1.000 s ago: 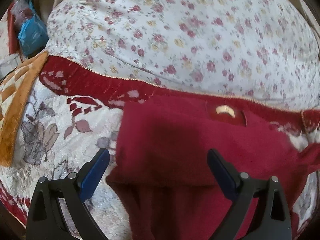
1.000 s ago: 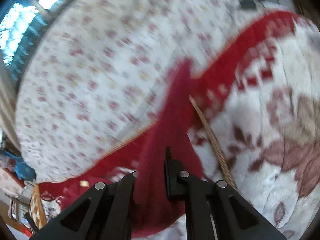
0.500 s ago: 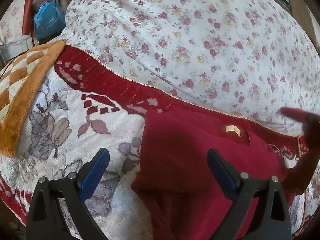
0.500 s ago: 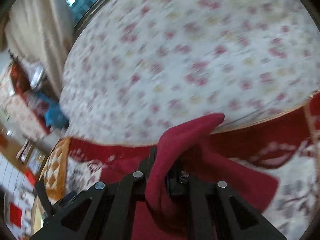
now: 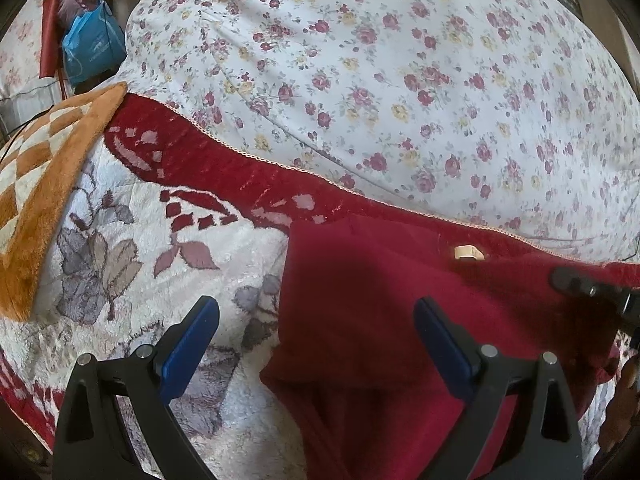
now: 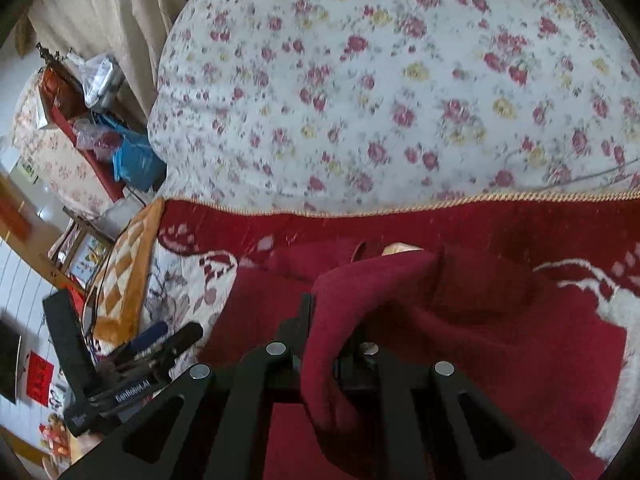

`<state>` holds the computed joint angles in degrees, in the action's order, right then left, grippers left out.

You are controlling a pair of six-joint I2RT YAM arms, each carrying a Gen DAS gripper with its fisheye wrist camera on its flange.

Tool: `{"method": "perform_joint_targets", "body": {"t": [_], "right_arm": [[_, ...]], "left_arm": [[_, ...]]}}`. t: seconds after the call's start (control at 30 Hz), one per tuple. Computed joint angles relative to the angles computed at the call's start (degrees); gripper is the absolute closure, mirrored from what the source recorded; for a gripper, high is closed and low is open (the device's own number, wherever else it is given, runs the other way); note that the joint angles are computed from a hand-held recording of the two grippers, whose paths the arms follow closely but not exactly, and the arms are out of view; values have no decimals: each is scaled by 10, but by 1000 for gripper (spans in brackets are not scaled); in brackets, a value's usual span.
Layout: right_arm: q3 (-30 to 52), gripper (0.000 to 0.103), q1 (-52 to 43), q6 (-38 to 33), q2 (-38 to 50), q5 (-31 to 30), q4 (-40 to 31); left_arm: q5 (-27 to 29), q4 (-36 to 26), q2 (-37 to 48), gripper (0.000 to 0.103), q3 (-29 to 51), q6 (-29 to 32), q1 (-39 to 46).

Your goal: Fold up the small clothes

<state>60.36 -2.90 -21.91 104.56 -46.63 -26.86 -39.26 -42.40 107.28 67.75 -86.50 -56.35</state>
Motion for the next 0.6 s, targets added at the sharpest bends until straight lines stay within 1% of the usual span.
{"method": "perform_joint_targets", "body": {"t": [0.1,0.17,0.2,0.23,0.27,0.3,0.33,0.37,0.4,0.43,0.5,0.57,0.6], "right_arm": [[-15,93,11,-28,13,18,-9],[-24,92,27,-54,31,53,-22],[-30,82,32,-61,38,68,-23],[-37,60,33,-69,45,85,-28],[-40,50,29,-76,48,84,-35],[-43,45,16,-94,46,72,-50],[-52,38,-3,-122,30,65,-67],[-66,33,-20,-142,8,68,-71],[-83,25,-41,-162,-18,69,-69],[-100,21,-63,-182,-47,66,-66],[-112,20,-109,-224,-82,51,-77],[-104,18,-173,-271,-94,25,-103],[-94,17,-204,-286,-86,12,-112]], "left_arm": [[1,-1,0,6,1,0,0],[-1,4,0,6,1,1,-1],[-2,6,0,6,1,2,-1],[-3,10,0,6,1,4,-1],[-3,14,-1,6,0,6,-2],[-4,20,-3,6,-2,9,-2],[-5,29,-5,6,-4,13,-3],[-3,45,-7,6,-9,23,-3],[4,64,-6,6,-11,36,-2],[11,72,-4,6,-9,46,0],[17,89,11,6,7,70,-1],[21,98,31,6,30,96,0],[25,104,42,6,43,115,2]]}}
